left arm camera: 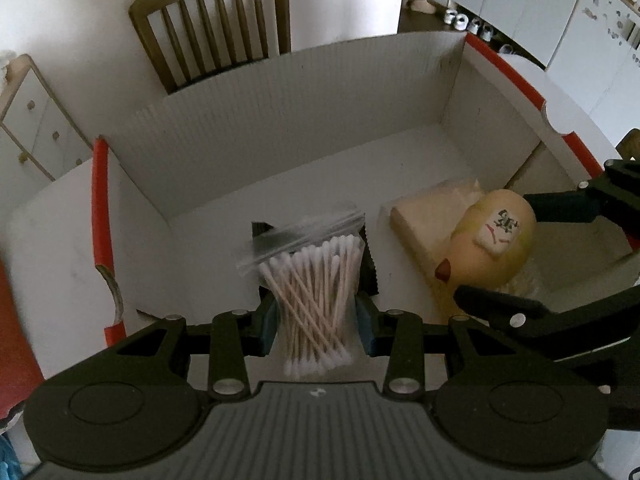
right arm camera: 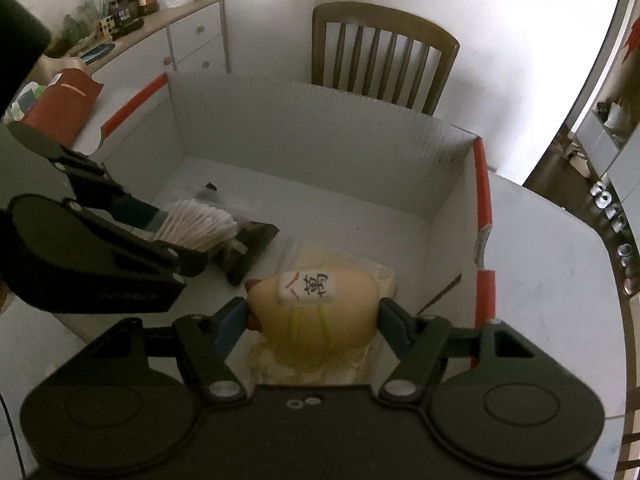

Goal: Organize objects
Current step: 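Carry the cotton swab bag and yellow plush toy over the red shoebox, then lower both items into the shoebox and open both tools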

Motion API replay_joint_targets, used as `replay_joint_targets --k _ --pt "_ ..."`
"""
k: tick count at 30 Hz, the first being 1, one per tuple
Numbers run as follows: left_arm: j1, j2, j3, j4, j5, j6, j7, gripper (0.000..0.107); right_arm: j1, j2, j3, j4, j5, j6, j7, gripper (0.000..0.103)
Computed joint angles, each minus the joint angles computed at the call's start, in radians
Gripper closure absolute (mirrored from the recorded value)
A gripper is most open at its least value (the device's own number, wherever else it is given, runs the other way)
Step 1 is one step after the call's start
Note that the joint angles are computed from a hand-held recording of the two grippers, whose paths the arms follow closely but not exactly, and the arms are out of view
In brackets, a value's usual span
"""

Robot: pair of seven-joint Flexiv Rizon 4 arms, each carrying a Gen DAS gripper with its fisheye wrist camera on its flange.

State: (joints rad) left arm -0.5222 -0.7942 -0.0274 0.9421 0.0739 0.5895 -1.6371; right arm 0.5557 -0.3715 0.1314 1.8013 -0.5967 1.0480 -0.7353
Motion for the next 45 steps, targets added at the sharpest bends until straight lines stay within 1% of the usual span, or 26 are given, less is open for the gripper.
replay_joint_targets --k 4,7,8,9,11,14,15,20,21,23,34,45 --pt "0.007 -0.012 -0.004 -0.009 -0.009 -0.019 0.005 0.068 0.002 0.001 -0.005 0.005 -0.005 0.007 0.009 0.030" --pt "0.010 -0.003 -0.004 0.018 -0.010 0.006 0.000 0.065 0.001 0.006 -0.008 0.013 -0.014 0.016 0.021 0.030" --pt "0.011 0.002 -0.004 0.030 -0.009 0.020 -0.002 0.060 0.001 0.007 -0.009 0.016 -0.017 0.019 0.024 0.030" --pt "0.010 0.005 -0.003 0.038 -0.007 0.034 -0.004 0.051 -0.001 0.010 -0.008 0.019 -0.017 0.021 0.025 0.030" --pt "0.017 0.014 -0.011 0.067 -0.013 0.066 0.002 0.048 -0.001 0.014 -0.010 0.023 -0.024 0.024 0.032 0.029" --pt "0.014 0.022 -0.007 0.086 -0.009 0.092 0.000 0.045 -0.003 0.026 -0.012 0.037 -0.041 0.031 0.042 0.027" --pt "0.013 0.025 -0.005 0.092 -0.007 0.097 -0.002 0.045 -0.004 0.031 -0.011 0.042 -0.045 0.033 0.044 0.026" --pt "0.007 0.045 -0.003 0.125 0.000 0.131 -0.011 0.045 -0.009 0.059 -0.009 0.069 -0.078 0.046 0.055 0.024" --pt "0.003 0.041 -0.002 0.111 0.002 0.125 -0.015 0.045 -0.010 0.066 -0.007 0.074 -0.084 0.048 0.058 0.024" --pt "0.003 0.054 -0.003 0.125 0.002 0.132 -0.016 0.045 -0.014 0.078 -0.004 0.083 -0.093 0.054 0.066 0.023" --pt "-0.009 0.166 -0.005 0.225 0.033 0.192 -0.046 0.045 -0.041 0.172 0.016 0.147 -0.165 0.083 0.129 0.023" --pt "-0.029 0.290 -0.018 0.358 0.062 0.274 -0.116 0.045 -0.090 0.282 0.060 0.232 -0.210 0.124 0.171 0.023"
